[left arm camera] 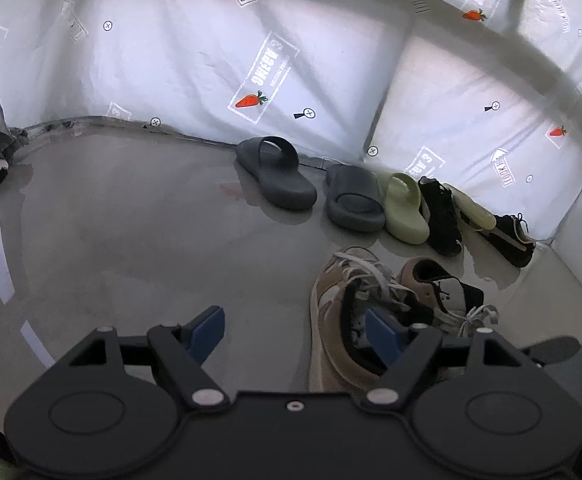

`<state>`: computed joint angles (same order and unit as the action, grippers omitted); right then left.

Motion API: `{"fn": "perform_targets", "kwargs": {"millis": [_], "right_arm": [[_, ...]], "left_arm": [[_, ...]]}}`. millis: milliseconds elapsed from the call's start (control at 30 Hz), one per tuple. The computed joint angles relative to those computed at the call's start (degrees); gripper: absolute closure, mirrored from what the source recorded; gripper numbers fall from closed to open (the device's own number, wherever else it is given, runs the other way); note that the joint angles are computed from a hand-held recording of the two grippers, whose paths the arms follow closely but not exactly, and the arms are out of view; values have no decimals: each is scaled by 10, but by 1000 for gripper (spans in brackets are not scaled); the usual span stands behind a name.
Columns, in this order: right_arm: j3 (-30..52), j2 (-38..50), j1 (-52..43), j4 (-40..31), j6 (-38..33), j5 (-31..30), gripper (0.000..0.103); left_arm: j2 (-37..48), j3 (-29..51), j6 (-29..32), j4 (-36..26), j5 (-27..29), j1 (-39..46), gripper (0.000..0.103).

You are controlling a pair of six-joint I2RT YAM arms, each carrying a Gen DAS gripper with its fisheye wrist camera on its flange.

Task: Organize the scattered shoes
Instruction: 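Carry the white Air Jordan sneaker away from the pile with the right tool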

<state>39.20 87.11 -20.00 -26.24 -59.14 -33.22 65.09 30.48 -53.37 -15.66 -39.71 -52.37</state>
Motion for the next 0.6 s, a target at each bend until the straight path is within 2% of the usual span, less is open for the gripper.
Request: {"fn": "perform_targets", "kwargs": {"millis": [100, 233, 333, 400, 500, 567, 600], "right_arm": [[1, 2, 40, 6, -2, 0, 92], [1, 22, 107, 52, 30, 0, 92], [20, 66, 176, 107, 103, 9, 93], [42, 114, 223, 168, 160, 6, 93], [96, 153, 255, 162, 186, 0, 90], [156, 165, 240, 75, 149, -46, 85], [182, 167, 227, 30, 110, -66, 75]], "left_arm": [[-12, -7, -16, -19, -10, 0, 25], [-39, -12, -49, -69, -44, -2, 25], [-56, -18, -50, -80, -53, 19, 25], [-61, -19, -35, -76, -52, 37, 25], [-64, -23, 12, -47, -54, 61, 25], [-58, -28, 46, -11, -40, 86, 25], [-52, -30, 59, 7, -31, 99, 25]]}}
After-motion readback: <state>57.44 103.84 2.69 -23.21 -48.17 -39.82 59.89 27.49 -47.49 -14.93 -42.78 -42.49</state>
